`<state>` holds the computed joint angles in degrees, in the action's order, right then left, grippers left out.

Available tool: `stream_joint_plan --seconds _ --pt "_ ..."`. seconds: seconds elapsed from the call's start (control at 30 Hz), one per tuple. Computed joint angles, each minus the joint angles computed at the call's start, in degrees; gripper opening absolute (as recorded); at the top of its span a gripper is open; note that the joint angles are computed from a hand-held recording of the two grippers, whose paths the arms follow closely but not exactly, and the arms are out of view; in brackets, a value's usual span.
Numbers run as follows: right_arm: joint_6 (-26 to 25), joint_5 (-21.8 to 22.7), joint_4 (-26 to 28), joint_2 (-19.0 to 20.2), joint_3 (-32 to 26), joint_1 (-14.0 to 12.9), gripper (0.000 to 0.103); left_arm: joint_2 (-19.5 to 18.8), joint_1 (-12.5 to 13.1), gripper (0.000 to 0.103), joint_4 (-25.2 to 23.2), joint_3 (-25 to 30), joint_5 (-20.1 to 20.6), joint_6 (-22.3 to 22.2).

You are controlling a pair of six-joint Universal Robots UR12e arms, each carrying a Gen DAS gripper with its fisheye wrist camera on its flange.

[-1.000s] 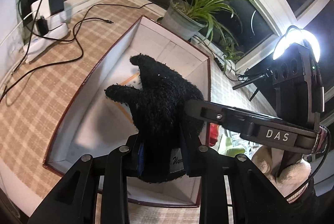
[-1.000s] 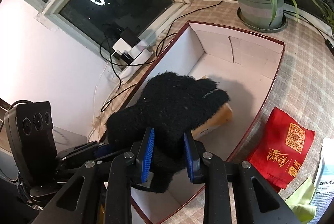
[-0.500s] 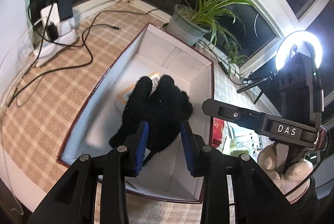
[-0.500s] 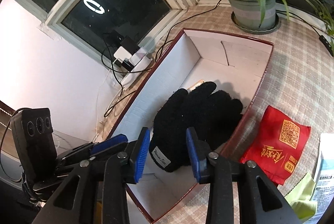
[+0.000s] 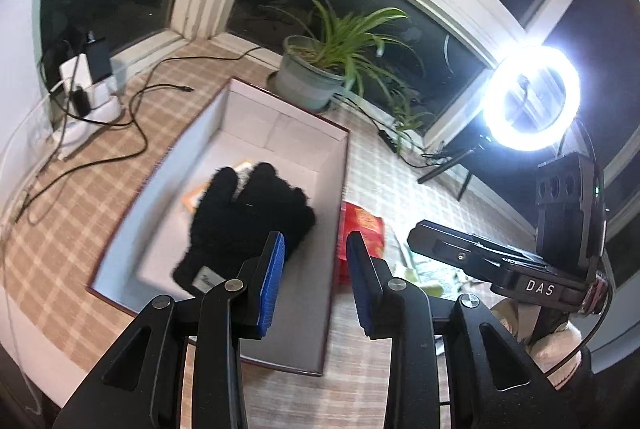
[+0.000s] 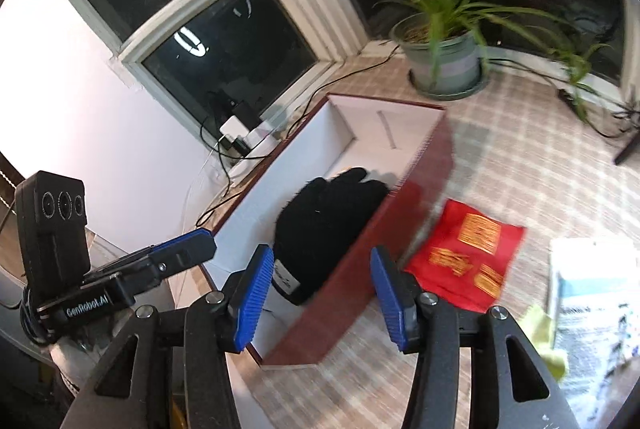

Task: Organize soft objects
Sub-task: 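Move the right tool toward the blue cup-like object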

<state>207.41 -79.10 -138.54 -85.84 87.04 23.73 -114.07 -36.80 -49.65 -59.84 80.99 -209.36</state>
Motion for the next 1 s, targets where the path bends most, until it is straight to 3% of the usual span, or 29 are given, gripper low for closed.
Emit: stream_joint_plan --seconds 0.5,0.53,0.6,0.67,0.9,1.0 --pt "7.6 -7.6 -5.0 -14.7 16.1 -4.4 0.048 -1.6 -3.4 0.030 0.8 1.9 -2.5 -0.4" --pt "8.1 -8.4 -5.7 -15.8 17.1 -4.7 0.050 -1.9 -3.6 0.030 0.5 2.3 -2.8 -0.3" --pt "9.2 -10.2 -7.1 -18.0 19.3 -5.1 0.064 -2.6 -4.3 0.030 -0.2 3.1 -3.1 0.1" --pt "10.1 -12.5 -7.8 -20.2 21.3 -5.3 0.066 -3.5 -5.0 0.030 -0.9 4.2 -3.7 0.7" --pt "13.0 -22.1 -4.0 -27.9 26.5 -5.2 0.067 -6.9 -7.1 0.031 -3.6 8.7 -6.8 1.9" --pt "15.5 -25.3 -0.6 -31.8 28.6 -5.8 0.067 -8.4 -7.9 0.037 -4.5 10.6 -8.0 1.7"
